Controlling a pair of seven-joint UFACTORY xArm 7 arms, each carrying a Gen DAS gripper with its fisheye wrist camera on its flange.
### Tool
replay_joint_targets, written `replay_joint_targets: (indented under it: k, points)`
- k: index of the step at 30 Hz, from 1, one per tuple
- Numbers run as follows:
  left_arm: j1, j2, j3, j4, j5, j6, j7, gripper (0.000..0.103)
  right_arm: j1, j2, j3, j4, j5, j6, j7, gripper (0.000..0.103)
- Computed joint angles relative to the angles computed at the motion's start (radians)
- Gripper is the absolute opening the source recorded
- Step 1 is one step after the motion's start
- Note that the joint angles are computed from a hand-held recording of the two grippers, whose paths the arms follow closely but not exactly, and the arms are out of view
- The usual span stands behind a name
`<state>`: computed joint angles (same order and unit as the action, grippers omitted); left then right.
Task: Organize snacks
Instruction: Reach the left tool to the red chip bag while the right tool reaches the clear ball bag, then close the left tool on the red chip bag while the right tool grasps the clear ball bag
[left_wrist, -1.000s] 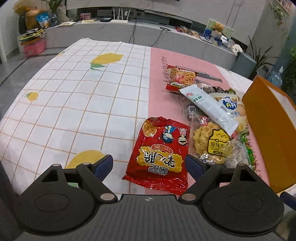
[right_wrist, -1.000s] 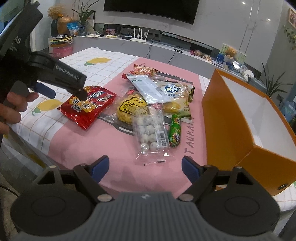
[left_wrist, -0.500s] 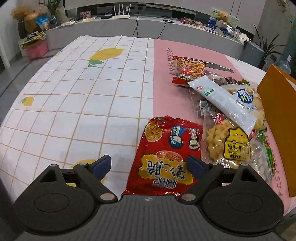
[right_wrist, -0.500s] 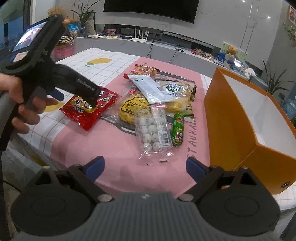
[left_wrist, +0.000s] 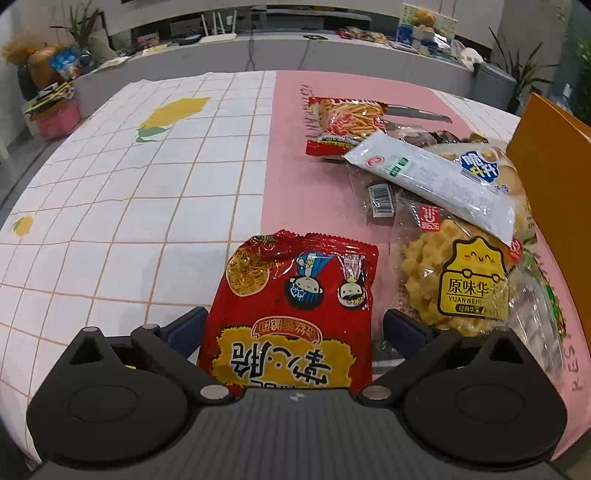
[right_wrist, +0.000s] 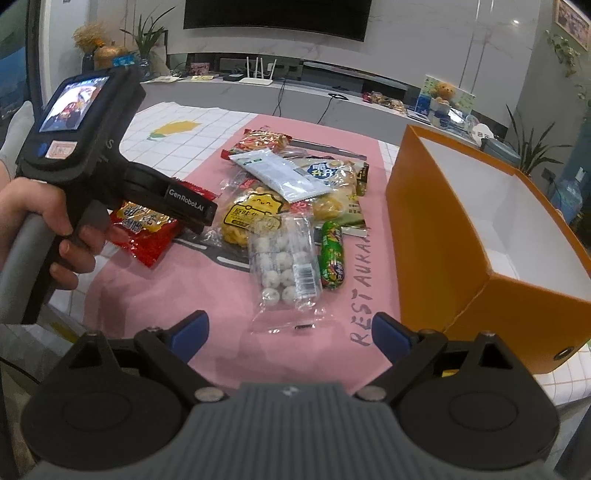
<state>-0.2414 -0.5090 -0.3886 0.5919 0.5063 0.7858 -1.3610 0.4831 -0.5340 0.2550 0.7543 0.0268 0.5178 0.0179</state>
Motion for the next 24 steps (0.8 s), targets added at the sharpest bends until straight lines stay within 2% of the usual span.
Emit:
replay_joint_targets:
  k: [2,4,5,6,14,19,24]
  points:
    - [0.007,-0.003,-0.022,-0.006,0.024,-0.006,-0.034,0.103,-0.004,0.002,0.003,0.000,-0.003,-0.003,0.007,0.093]
    - [0.001,-0.006,-0.015,-0.005,0.021,-0.014,-0.033,0.103,-0.004,0.006,0.004,0.001,-0.003,-0.005,0.012,0.093]
    - [-0.008,-0.011,-0.006,-0.004,0.015,-0.019,-0.015,0.098,-0.003,0.005,0.005,0.000,-0.003,-0.006,0.015,0.093]
    - [-0.016,-0.018,0.004,-0.005,0.010,-0.035,0.007,0.082,-0.003,0.004,0.004,-0.002,-0.004,-0.011,0.015,0.093]
    - [-0.020,-0.052,0.006,-0.021,-0.057,-0.052,0.024,0.081,-0.007,0.022,-0.004,0.000,-0.009,-0.038,0.018,0.089]
    - [-0.018,-0.079,0.006,-0.040,-0.097,-0.070,0.028,0.081,0.026,0.066,-0.036,0.007,0.031,-0.112,-0.034,0.088]
    - [-0.025,-0.104,0.017,-0.059,-0.142,-0.092,0.046,0.081,0.005,0.159,-0.009,0.062,-0.002,-0.132,-0.051,0.088]
